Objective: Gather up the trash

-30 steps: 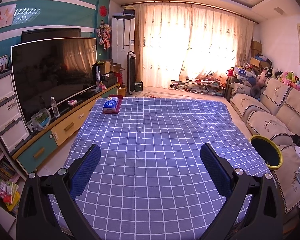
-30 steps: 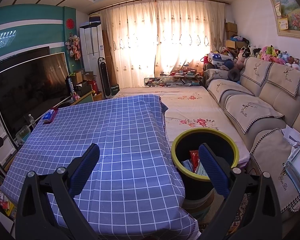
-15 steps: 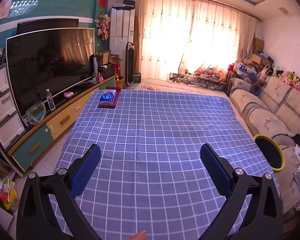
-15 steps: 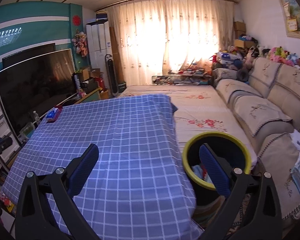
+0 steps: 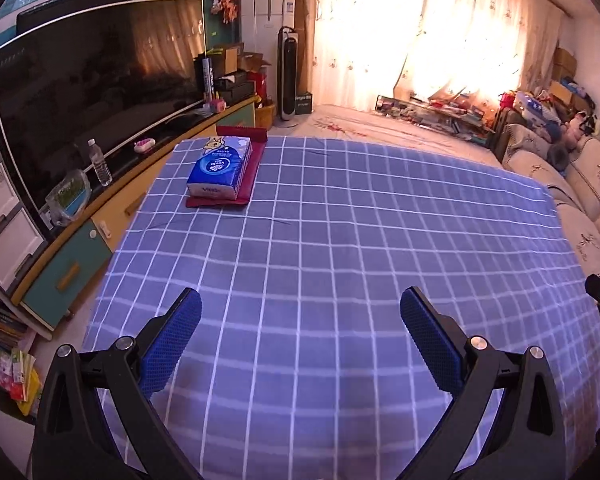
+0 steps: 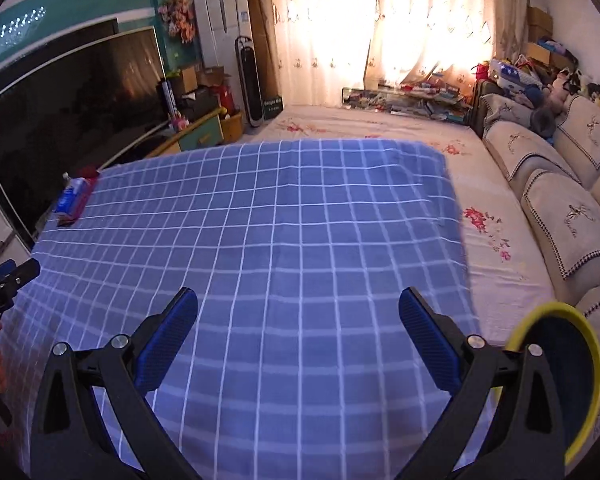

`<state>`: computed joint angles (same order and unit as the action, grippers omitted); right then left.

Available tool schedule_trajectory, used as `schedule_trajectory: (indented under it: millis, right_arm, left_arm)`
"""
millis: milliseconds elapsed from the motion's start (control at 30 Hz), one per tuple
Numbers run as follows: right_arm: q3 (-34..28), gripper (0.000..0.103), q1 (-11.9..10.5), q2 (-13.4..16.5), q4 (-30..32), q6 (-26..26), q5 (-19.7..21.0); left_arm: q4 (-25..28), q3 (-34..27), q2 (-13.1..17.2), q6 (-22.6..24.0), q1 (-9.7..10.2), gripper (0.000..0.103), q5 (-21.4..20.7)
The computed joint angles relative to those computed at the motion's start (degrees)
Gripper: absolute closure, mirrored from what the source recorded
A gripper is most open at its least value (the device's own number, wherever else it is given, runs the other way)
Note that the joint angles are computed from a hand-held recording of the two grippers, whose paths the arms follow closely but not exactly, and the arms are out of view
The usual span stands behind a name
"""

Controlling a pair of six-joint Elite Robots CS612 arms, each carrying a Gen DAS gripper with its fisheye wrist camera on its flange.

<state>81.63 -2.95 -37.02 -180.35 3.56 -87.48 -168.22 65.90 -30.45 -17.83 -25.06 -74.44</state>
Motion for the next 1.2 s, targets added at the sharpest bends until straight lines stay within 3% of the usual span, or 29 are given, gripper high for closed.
schedule_trajectory:
  millis: [233,367,433,633,767,1200]
  right_arm:
    - [-10.6,0.007,0.9,5.5,11.3,1.8,-3.3]
    - [-12.9,0.006,0.9,6.5,15.4,2.1,-3.0]
    - [-13.9,0.006,1.5,6.9,16.9,0.9,-5.6]
    - [-13.7,0.005,1.4,6.8,16.8,2.0,-5.5]
    - [-13.8,0.005,1.4,6.9,16.8,2.0,-5.6]
    - [-13.7,0.005,1.5,6.8,16.8,2.0,-5.6]
  left_arm:
    - [8.4,-10.0,5.3,-0.2,1.31,0.005,-1.1]
    - [11.8,-13.8,7.3,0.5,1.75,0.005,-1.4]
    - [13.5,-15.1,8.0,0.0,1.99,0.005,-2.2]
    - [15.7,-16.4,8.6,-1.3,2.75,0.005,-4.0]
    - [18.1,-17.7,9.1,2.3,2.58,0.005,-2.8]
    - [18.9,-18.8,9.5,2.1,2.73,0.003,-3.0]
